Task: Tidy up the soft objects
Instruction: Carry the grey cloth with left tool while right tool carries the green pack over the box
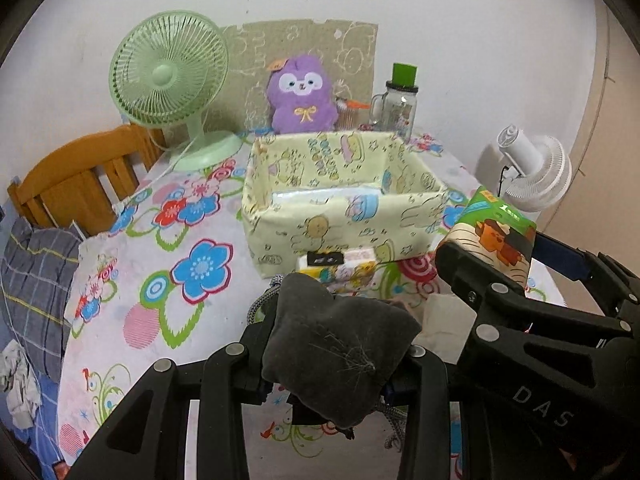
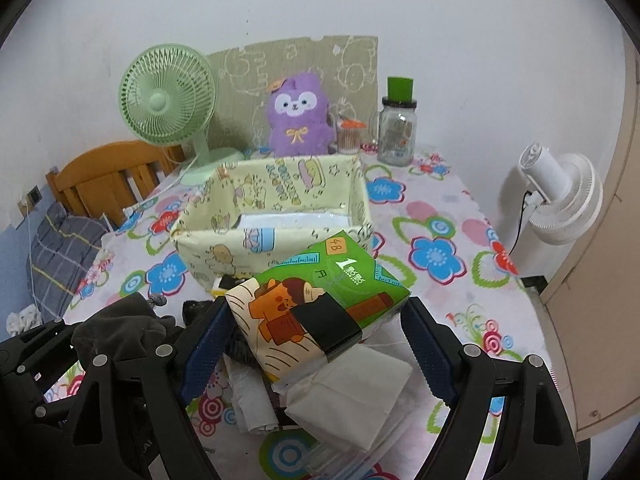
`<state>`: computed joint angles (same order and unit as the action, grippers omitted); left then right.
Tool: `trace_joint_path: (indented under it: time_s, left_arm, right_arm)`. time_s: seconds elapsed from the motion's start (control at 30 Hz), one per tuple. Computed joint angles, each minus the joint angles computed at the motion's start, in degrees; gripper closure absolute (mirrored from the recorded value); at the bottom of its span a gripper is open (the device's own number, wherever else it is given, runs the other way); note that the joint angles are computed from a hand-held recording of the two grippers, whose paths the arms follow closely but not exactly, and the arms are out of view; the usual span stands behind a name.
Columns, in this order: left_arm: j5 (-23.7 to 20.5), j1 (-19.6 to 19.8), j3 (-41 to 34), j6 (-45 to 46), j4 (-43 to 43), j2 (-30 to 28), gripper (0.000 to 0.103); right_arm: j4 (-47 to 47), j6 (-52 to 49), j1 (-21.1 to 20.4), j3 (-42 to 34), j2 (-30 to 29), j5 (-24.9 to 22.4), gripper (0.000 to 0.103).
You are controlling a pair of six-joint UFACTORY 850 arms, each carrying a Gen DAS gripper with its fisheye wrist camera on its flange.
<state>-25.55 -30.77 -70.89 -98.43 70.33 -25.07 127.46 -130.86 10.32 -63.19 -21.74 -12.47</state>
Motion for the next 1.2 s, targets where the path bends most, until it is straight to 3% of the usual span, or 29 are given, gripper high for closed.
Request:
trace_joint_path:
  time_s: [0.2,0.37,0.73,0.93,1.07,1.2]
  left_arm:
    - [-0.41,-0.62,-0.83,0.68,0.5,0.53,0.064]
    - [-0.47,-1.03,-1.72,1.24,1.14,0.97,0.064]
    - [-0.78,-1.61,-2.72,0.66,3.61,2.11,0.064]
    - [-1.31,-1.7,-3.66,-1.67,7.23,2.15,0.064]
    - [-0.86,-1.13,-4.42,-2.6,8.91,1.91,0.064]
    - [-0.47,-0.48,-5.32,-2.44,9.36,1.51,0.064]
  right_arm:
    - [1.6,-0.87,-0.82,0.72,1.85,-0.23,0.017]
    - [10.44,-9.52,-0.98,1.35,3.56,0.29,0.017]
    - [17.75,-16.41,-1.45,2.13,6.23,-0.2,0.017]
    - [19.21,-16.64,-1.86,1.59,6.58,-1.12,0.017]
    - [27.81,-24.91,-1.44,1.04,6.56,-1.81,0.017]
    - [28.82,-25.73,-1.3,-0.27,5.84,-1.89,0.017]
